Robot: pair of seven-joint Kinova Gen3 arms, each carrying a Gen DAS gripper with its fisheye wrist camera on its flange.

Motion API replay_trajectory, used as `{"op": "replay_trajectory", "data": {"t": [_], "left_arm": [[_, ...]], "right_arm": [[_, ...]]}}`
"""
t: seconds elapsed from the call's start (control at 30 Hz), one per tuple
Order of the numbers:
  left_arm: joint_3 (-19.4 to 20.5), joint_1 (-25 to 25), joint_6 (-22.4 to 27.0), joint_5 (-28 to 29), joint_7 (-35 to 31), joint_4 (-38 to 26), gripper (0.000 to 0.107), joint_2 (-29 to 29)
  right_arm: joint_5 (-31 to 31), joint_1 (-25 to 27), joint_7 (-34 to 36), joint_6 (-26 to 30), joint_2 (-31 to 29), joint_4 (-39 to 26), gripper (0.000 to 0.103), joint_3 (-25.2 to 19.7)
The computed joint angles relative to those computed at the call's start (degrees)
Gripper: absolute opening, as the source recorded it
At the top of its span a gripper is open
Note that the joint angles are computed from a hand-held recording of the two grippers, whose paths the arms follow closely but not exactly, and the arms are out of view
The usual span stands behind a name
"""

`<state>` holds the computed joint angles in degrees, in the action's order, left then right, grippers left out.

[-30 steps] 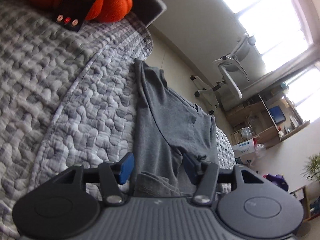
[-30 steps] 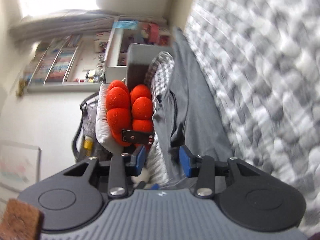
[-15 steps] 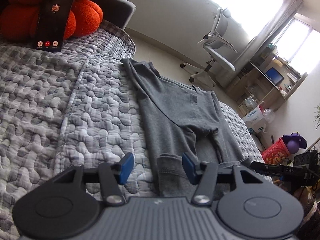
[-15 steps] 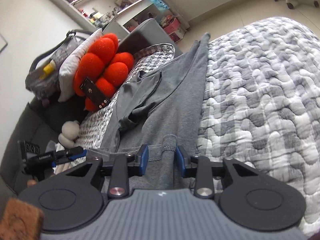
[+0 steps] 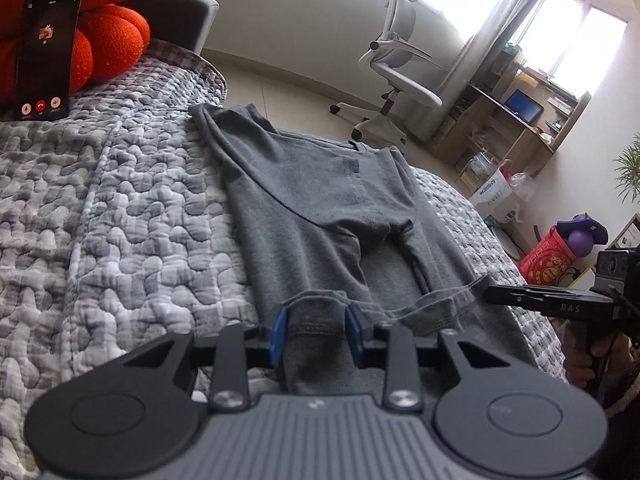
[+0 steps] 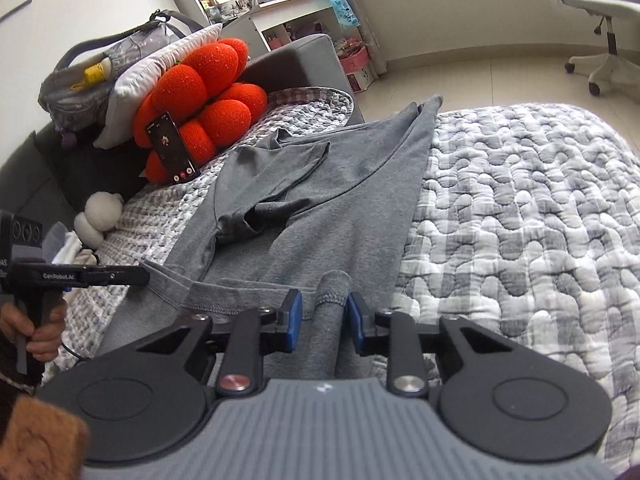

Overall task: Fold clothes
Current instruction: 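Grasp the folded hem edge with the right gripper while the left gripper pinches it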

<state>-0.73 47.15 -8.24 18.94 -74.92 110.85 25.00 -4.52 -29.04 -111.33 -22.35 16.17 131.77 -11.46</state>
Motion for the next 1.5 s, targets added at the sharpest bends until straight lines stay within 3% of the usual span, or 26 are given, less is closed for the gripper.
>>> {"op": "replay_trajectory", "data": {"t": [0.1, 0.13, 0.2, 0.3, 0.53, 0.6, 0.67, 0.73, 0.8, 0.97, 1.03, 1.13, 1.23, 1.33, 1.47, 1.5], "left_arm": [[5.67, -4.73, -1.85, -6.37, 3.24, 0.05, 0.030, 0.59], [8.27, -7.03, -2.23, -8.70, 4.55, 0.18, 0.028, 0.56], [13.58, -11.58, -3.62, -13.36, 7.57, 0.74, 0.009, 0.94], [21.55, -18.49, -6.38, -20.36, 11.87, 1.74, 0.008, 1.90], [40.09, -35.30, -22.64, -36.61, 21.37, 6.62, 0.008, 8.96], [42.95, -38.78, -26.79, -38.36, 23.58, 8.16, 0.008, 11.30], [41.58, -38.92, -27.93, -36.39, 27.15, 8.95, 0.008, 11.24], [37.09, -36.15, -27.14, -31.73, 31.47, 9.33, 0.008, 9.47], [32.26, -32.62, -23.37, -27.14, 35.17, 8.60, 0.008, 7.67], [25.08, -26.06, -12.38, -18.78, 35.29, 4.25, 0.009, 6.13], [24.08, -25.05, -10.92, -18.14, 35.72, 3.23, 0.012, 6.33], [25.82, -26.20, -12.34, -17.06, 33.56, 3.57, 0.027, 6.62], [27.16, -27.46, -12.14, -19.78, 34.52, 3.60, 0.035, 6.73], [24.71, -25.82, -11.38, -25.64, 39.67, 3.59, 0.035, 6.04], [20.10, -22.27, -11.68, -29.92, 43.72, 3.47, 0.031, 5.24], [20.08, -22.16, -11.39, -29.01, 42.68, 3.12, 0.021, 5.48]], "right_arm": [[-4.39, -4.16, 4.97, 1.15, 0.32, -0.87, 0.029, 3.34], [-5.72, -5.09, 6.28, 1.00, 0.37, -0.89, 0.023, 4.02], [-7.34, -5.83, 7.91, 0.31, 0.17, -0.57, 0.017, 4.35], [-6.57, -4.77, 8.40, -0.06, -0.50, -0.29, 0.011, 3.08], [-2.93, -1.58, 5.67, -3.14, -2.00, 1.47, 0.011, 0.05], [-0.33, 0.35, 2.66, -4.42, -1.99, 2.02, 0.011, -1.14], [1.22, 1.28, 0.61, -5.33, -1.86, 2.29, 0.011, -1.48], [1.14, 0.98, 0.39, -5.54, -1.57, 2.14, 0.011, -0.95], [1.07, 0.94, 0.04, -5.29, -1.06, 1.72, 0.011, -0.62], [-0.67, 0.35, 0.59, -1.63, 0.38, -0.51, 0.011, 0.97], [-0.83, 0.95, -0.15, -0.51, 1.02, -1.12, 0.011, 0.84], [2.97, 4.76, -4.71, -0.52, 1.87, -1.21, 0.011, -1.88], [7.92, 7.55, -10.07, -1.27, 1.61, -0.61, 0.017, -3.58], [14.08, 12.62, -14.98, -2.32, 1.79, -0.11, 0.020, -7.40], [13.41, 9.27, -14.99, -3.32, 1.54, 0.37, 0.019, -4.17], [12.26, 8.12, -14.16, -3.73, 1.40, 0.57, 0.013, -3.32]]}}
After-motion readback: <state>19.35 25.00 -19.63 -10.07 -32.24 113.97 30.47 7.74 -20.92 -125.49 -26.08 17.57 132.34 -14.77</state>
